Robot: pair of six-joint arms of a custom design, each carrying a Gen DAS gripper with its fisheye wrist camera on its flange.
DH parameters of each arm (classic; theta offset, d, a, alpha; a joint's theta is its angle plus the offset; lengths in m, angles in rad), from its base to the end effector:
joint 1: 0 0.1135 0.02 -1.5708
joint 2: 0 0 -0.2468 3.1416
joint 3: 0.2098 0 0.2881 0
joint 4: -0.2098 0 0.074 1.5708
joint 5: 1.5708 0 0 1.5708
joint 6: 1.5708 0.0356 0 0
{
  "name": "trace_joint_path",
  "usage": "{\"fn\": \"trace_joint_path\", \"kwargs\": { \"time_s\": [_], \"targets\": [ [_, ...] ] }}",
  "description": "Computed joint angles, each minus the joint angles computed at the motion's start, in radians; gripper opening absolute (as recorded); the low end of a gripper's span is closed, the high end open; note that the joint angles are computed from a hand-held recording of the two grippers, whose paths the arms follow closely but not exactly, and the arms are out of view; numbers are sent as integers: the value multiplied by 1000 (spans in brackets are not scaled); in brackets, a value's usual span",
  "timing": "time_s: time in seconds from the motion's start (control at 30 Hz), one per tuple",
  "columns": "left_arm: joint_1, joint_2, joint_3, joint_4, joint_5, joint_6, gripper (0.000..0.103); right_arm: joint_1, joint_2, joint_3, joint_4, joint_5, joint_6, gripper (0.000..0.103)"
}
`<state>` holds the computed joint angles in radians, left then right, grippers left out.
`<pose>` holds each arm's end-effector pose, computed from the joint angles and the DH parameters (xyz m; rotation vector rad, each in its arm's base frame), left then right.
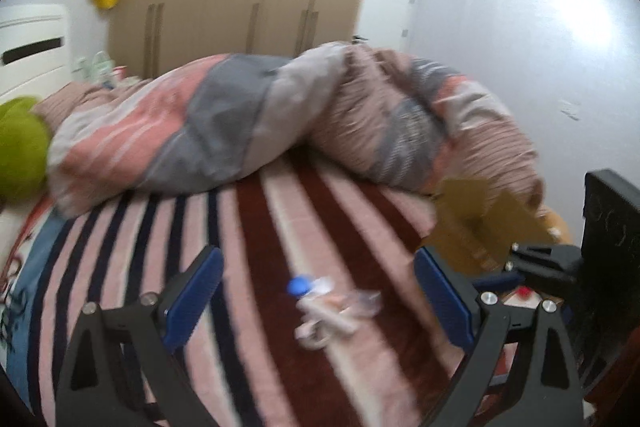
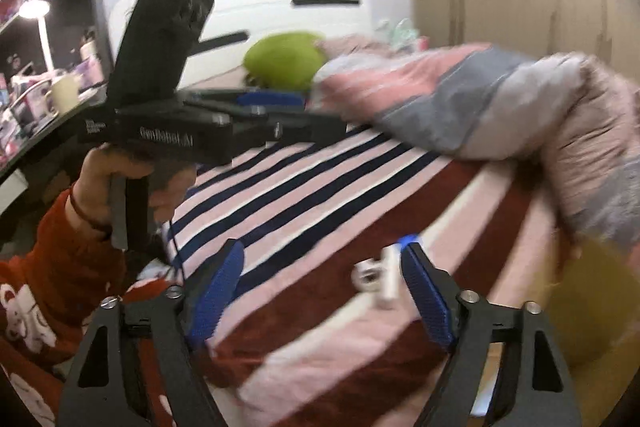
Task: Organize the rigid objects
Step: 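Carry the blue case into the cardboard box and release it, then grasp the clear tape roll with the right gripper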
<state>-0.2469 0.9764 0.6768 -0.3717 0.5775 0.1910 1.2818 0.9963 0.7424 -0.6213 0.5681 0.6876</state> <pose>0.2377 -0.0800 0.2276 0.7767 2.0547 -0.6750 0.0869 0.2249 0.2281 -0.4372 2.2532 0.3208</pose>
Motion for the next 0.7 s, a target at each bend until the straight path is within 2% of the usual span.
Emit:
{"fn": "trace_joint_path", "kwargs": {
  "time_s": [0.07,0.2,0.3,0.4,0.5,0.7],
  "targets": [
    [70,25,-49,26,18,41,95,-47,79,-47,129,-75,-11,69],
    [179,90,-116,71,113,96,95,-164,288,-126,374,-208,23,50],
    [221,149,-148,108,176,121,95,-231,494,-116,488,-201,65,44],
    [228,190,-167,136,202,134,95,-258,628,-62,496,-160,111,42],
    [217,228,-164,162,210,131,95,-284,658,-54,525,-131,140,41],
    [200,281,-151,193,219,113,95,-340,741,9,546,-101,49,41]
  ]
}}
